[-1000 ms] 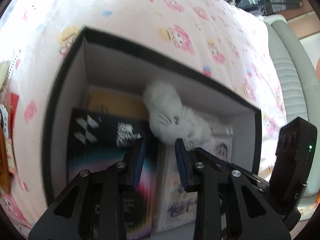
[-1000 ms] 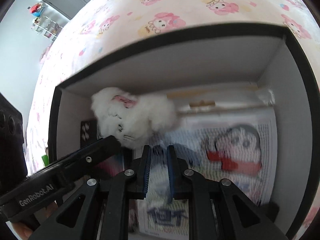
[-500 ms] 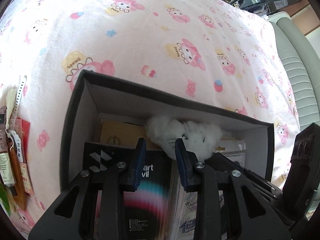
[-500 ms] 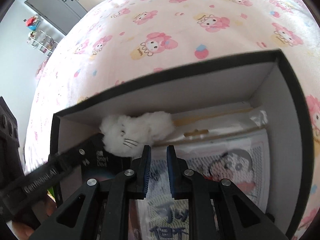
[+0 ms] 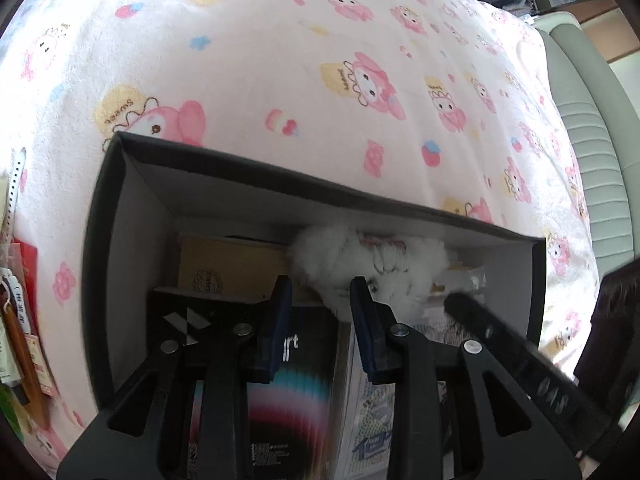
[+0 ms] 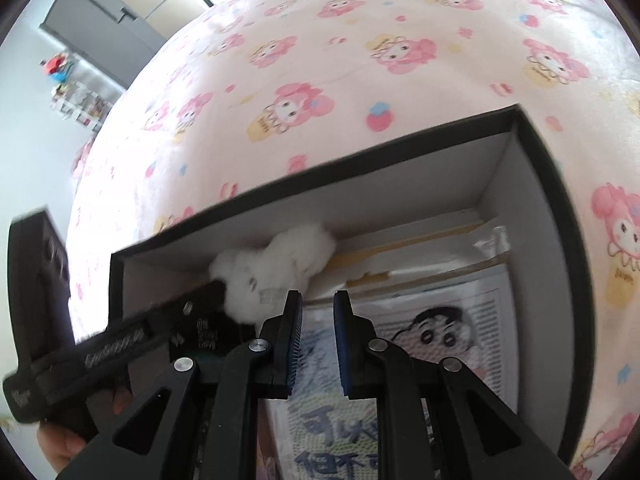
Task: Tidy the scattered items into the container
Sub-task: 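Push the plush down into the gap beside the Smart Devil box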
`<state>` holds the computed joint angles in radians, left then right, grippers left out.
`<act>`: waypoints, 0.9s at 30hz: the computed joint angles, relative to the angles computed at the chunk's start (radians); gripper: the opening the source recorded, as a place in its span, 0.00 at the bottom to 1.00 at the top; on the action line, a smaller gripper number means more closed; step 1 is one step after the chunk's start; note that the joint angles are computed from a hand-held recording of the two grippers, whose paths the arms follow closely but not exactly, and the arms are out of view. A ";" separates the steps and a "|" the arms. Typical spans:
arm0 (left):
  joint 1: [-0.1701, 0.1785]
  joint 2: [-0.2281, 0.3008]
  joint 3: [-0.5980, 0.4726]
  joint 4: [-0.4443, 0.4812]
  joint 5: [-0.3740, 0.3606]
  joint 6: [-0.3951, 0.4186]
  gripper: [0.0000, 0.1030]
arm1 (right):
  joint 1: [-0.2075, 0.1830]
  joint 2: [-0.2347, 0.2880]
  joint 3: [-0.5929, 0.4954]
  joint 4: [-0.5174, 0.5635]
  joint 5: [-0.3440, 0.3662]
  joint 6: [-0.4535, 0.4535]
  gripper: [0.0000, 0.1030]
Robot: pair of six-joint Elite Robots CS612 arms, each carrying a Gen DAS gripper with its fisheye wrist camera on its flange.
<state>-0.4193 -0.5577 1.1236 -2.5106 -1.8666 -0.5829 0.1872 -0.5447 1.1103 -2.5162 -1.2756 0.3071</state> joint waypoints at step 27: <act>0.013 -0.039 0.088 -0.207 -0.100 0.045 0.30 | 0.015 0.052 -0.098 0.044 0.026 -0.044 0.13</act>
